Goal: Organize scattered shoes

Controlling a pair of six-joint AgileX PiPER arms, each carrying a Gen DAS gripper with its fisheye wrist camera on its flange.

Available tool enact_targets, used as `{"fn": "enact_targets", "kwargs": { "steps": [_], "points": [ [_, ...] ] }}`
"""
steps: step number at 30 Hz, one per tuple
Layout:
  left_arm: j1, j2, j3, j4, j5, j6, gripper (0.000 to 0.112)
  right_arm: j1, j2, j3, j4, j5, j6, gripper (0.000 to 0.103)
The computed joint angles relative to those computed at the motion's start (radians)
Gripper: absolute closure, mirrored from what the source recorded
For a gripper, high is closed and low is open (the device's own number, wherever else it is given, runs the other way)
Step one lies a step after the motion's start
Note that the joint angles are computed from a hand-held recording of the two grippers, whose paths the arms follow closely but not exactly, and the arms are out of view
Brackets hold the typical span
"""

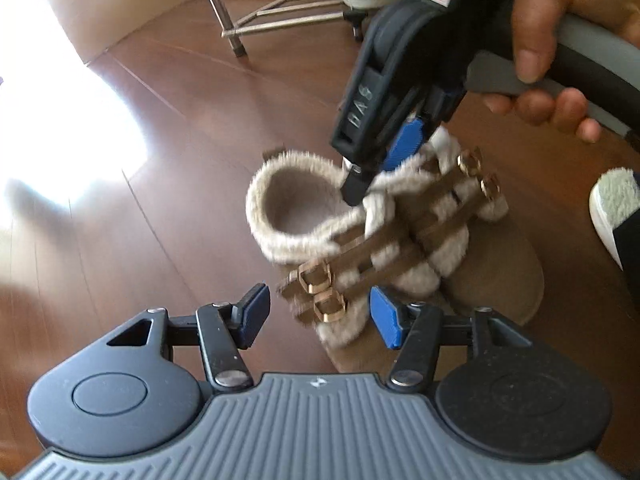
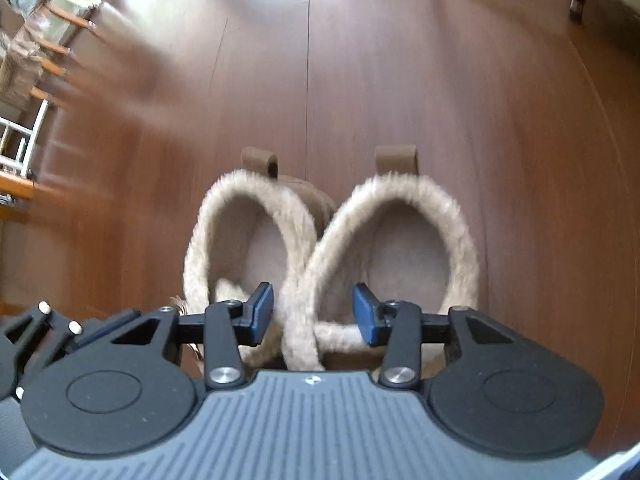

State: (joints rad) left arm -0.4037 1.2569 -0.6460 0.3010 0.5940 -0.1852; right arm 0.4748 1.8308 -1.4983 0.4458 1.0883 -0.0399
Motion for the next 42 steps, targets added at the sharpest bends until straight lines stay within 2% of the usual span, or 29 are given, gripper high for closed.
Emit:
{"fn": "enact_targets", "kwargs": {
  "steps": [2, 4, 5, 8, 10, 14, 17, 18, 22, 23, 24, 27, 29, 32, 34, 37, 40, 41, 42],
  "points": [
    [0.037, -0.005, -0.012, -0.068, 0.004, 0.071, 0.052, -0.015, -0.054, 0.056, 0.030, -0.060, -0.054, 0.061],
    [0.093, 0.002, -0.039, -0.181, 0.014, 0.172, 0.052, -0.068, -0.114, 0.096, 0.064, -0.088, -0.133, 0.039],
    [0.133, 0.007, -0.062, -0.270, 0.026, 0.249, 0.052, -0.092, -0.131, 0.103, 0.065, -0.090, -0.150, 0.036],
    [0.180, 0.078, -0.152, -0.419, 0.038, 0.376, 0.052, -0.172, -0.191, 0.141, 0.072, -0.120, -0.209, 0.035],
    [0.185, 0.139, -0.207, -0.468, 0.036, 0.409, 0.053, -0.173, -0.201, 0.165, 0.049, -0.148, -0.196, 0.035],
    [0.157, 0.339, -0.392, -0.448, 0.110, 0.301, 0.061, -0.304, -0.248, 0.206, 0.050, -0.064, -0.344, 0.035],
    [0.167, 0.456, -0.507, -0.468, 0.181, 0.228, 0.061, -0.378, -0.259, 0.226, 0.057, -0.005, -0.505, 0.035],
    [0.165, 0.503, -0.559, -0.448, 0.226, 0.171, 0.061, -0.380, -0.256, 0.227, 0.062, 0.001, -0.525, 0.035],
    [0.153, 0.602, -0.648, -0.412, 0.288, 0.050, 0.062, -0.396, -0.236, 0.217, 0.087, 0.050, -0.569, 0.033],
    [0.150, 0.622, -0.662, -0.412, 0.302, 0.032, 0.071, -0.402, -0.234, 0.213, 0.087, 0.058, -0.568, 0.033],
    [0.153, 0.645, -0.666, -0.438, 0.301, 0.031, 0.080, -0.414, -0.225, 0.204, 0.087, 0.071, -0.567, 0.032],
    [0.113, 0.667, -0.658, -0.364, 0.259, -0.023, 0.085, -0.446, -0.200, 0.178, 0.087, 0.109, -0.562, 0.032],
    [0.099, 0.660, -0.647, -0.343, 0.238, -0.037, 0.092, -0.455, -0.195, 0.176, 0.090, 0.113, -0.567, 0.032],
    [0.100, 0.676, -0.682, -0.341, 0.200, -0.053, 0.095, -0.474, -0.195, 0.176, 0.096, 0.105, -0.579, 0.032],
    [0.102, 0.696, -0.716, -0.339, 0.188, -0.053, 0.094, -0.487, -0.188, 0.155, 0.094, 0.113, -0.567, 0.032],
    [0.093, 0.746, -0.804, -0.303, 0.235, -0.032, 0.088, -0.495, -0.181, 0.128, 0.091, 0.120, -0.549, 0.032],
    [0.104, 0.637, -0.732, -0.297, 0.227, 0.060, 0.076, -0.497, -0.188, 0.117, 0.105, 0.105, -0.552, 0.032],
    [0.109, 0.589, -0.699, -0.293, 0.221, 0.090, 0.066, -0.499, -0.191, 0.112, 0.104, 0.105, -0.554, 0.032],
    [0.114, 0.542, -0.669, -0.289, 0.216, 0.121, 0.064, -0.502, -0.193, 0.101, 0.101, 0.105, -0.553, 0.032]
  ]
}}
